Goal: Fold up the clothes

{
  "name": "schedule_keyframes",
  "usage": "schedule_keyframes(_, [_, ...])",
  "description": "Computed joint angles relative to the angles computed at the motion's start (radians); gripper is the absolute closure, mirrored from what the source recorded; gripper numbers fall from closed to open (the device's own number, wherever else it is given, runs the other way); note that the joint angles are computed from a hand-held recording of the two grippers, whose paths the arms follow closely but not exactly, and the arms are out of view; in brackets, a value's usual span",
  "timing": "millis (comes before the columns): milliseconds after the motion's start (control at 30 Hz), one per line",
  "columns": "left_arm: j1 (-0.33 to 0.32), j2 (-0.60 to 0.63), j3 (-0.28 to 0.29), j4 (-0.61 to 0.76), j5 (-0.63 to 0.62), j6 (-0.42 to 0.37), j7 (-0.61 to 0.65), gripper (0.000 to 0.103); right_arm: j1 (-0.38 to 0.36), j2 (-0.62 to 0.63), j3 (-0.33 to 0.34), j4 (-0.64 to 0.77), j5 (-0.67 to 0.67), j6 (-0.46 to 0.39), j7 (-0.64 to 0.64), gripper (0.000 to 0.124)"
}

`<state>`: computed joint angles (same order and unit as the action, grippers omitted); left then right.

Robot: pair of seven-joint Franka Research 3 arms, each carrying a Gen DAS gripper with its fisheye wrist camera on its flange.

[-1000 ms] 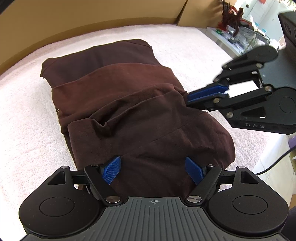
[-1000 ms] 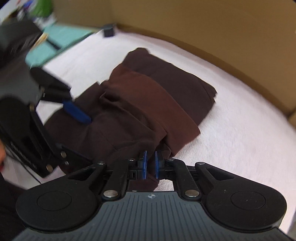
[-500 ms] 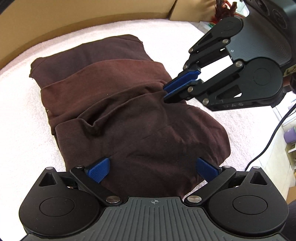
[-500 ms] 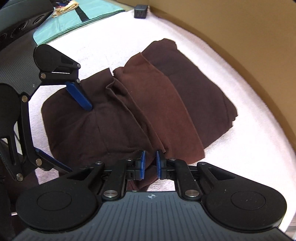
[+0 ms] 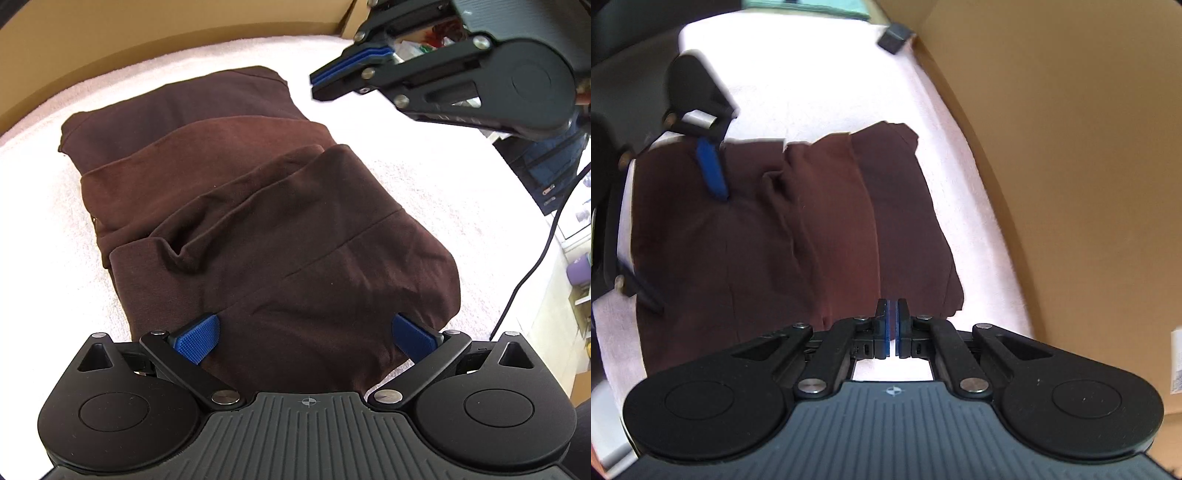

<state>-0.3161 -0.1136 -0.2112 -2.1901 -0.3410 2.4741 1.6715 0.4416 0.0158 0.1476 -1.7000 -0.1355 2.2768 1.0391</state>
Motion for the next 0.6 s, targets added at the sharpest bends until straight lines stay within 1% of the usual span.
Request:
schedule_keyframes(100, [0.001, -0.005, 0.004, -0.002, -0.016, -0.002, 0.0, 0.0, -0.017, -0.003, -0.015, -0.002, 0.102, -0.002, 0.119, 0.121])
schedule_keyframes(200, [0.004, -0.012, 0.009, -0.004, -0.035, -0.008, -0.007, 0.0, -0.035, -0.055, -0.023, -0.054, 0.203, 0.013, 0.18, 0.121])
schedule_keyframes(267, [0.006, -0.021, 0.008, -0.003, -0.024, -0.018, -0.029, 0.0, -0.042, -0.101, -0.022, -0.101, 0.248, 0.017, 0.211, 0.121])
schedule_keyframes(367, [0.009, -0.046, 0.009, -0.012, 0.012, -0.009, -0.042, 0.0, -0.044, -0.168, -0.016, -0.182, 0.318, 0.034, 0.243, 0.12])
schedule_keyframes(400, [0.011, -0.053, 0.01, -0.014, 0.029, -0.006, -0.049, 0.0, -0.044, -0.182, -0.011, -0.202, 0.329, 0.038, 0.256, 0.12])
schedule_keyframes(533, [0.022, -0.063, 0.023, -0.011, 0.072, 0.009, -0.063, 0.0, -0.048, -0.201, 0.016, -0.249, 0.291, 0.049, 0.356, 0.119])
schedule_keyframes(600, [0.03, -0.027, 0.025, 0.02, 0.102, -0.007, -0.069, 0.0, -0.041, -0.191, 0.017, -0.264, 0.3, 0.082, 0.354, 0.119])
